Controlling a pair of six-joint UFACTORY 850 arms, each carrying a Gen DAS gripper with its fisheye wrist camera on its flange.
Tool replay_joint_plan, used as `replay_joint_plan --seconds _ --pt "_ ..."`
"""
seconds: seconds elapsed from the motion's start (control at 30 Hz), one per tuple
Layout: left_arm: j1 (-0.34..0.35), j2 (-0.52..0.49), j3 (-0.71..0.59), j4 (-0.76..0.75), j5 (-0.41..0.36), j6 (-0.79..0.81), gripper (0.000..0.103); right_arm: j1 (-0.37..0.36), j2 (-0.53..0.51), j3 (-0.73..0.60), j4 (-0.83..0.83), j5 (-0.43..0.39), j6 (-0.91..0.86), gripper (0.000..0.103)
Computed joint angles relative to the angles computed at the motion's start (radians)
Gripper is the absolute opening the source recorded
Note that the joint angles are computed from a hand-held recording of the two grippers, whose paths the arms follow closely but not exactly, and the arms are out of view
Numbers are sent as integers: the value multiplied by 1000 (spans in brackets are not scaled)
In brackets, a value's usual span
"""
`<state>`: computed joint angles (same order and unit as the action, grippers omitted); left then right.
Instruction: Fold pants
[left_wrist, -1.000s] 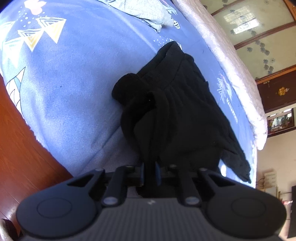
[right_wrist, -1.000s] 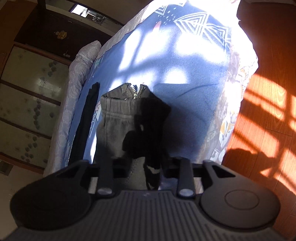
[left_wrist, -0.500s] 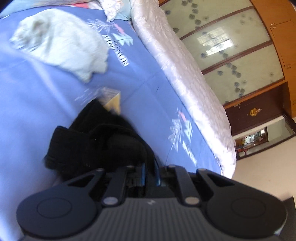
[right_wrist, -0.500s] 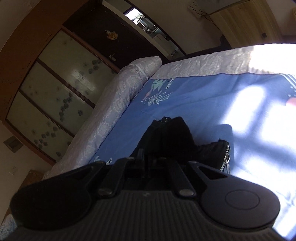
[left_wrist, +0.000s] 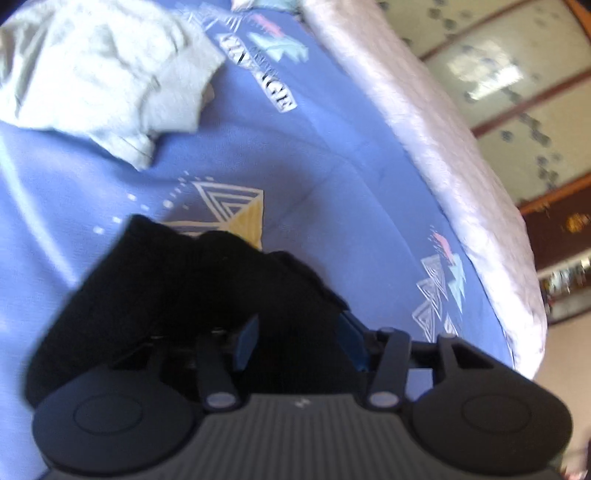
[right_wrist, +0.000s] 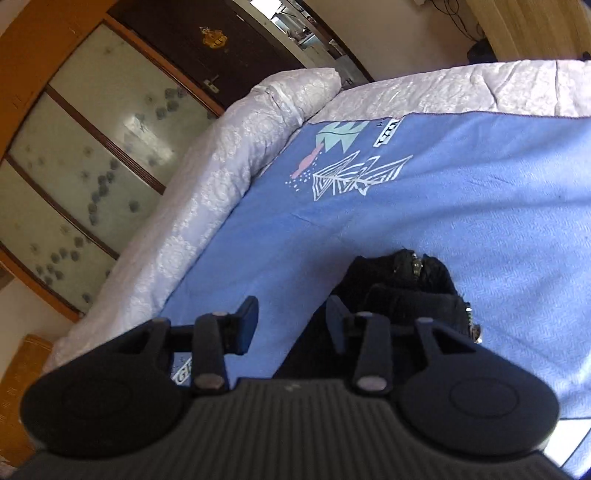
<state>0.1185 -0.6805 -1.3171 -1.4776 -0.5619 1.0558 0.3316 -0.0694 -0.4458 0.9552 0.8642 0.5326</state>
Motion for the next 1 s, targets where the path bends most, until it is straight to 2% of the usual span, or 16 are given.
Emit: replay_joint_plan --seconds 0.13,0.23,0.33,0.43,0.47,0.53,0.57,0.6,0.67,0.73,0.8,0.83,0.87,0.9,0.93,1.0 --pt "82 124 171 -134 -101 254 55 66 113 93 111 12 -16 44" --pt "136 204 291 -183 -146 390 55 75 158 117 95 -24 -7 42" --pt "174 261 375 -199 -139 451 55 54 132 87 17 -57 5 42" --pt "206 272 404 -148 -130 403 55 -24 37 14 -151 -190 120 39" --pt "212 271 409 -130 -119 382 55 -45 -11 -21 -174 -236 135 36" --pt "220 270 419 -109 -90 363 55 -82 -92 -75 -193 -276 159 17" --pt "221 268 423 -105 -73 352 55 -94 -121 -90 -188 -260 167 6" --pt "221 265 425 -102 -65 339 55 -111 -142 -94 -220 -238 217 0" --pt "222 253 428 -105 -66 339 55 -143 -157 -96 -295 -220 348 0" --pt "220 245 430 -125 -67 354 55 -147 -145 -110 -261 -266 310 0" --pt "219 237 427 -137 -87 347 55 -121 -115 -120 -142 -312 155 4" --pt "217 230 425 -147 -101 340 57 -99 -91 -106 -109 -300 123 13" --pt "216 224 422 -153 -113 325 63 -74 -59 -73 -113 -260 133 19" --pt "213 217 420 -162 -123 310 70 -52 -26 -34 -134 -216 167 33" --pt "209 208 416 -171 -137 300 73 -23 9 6 -128 -175 183 42" --pt "198 186 400 -168 -161 284 78 39 81 88 -88 -108 202 45"
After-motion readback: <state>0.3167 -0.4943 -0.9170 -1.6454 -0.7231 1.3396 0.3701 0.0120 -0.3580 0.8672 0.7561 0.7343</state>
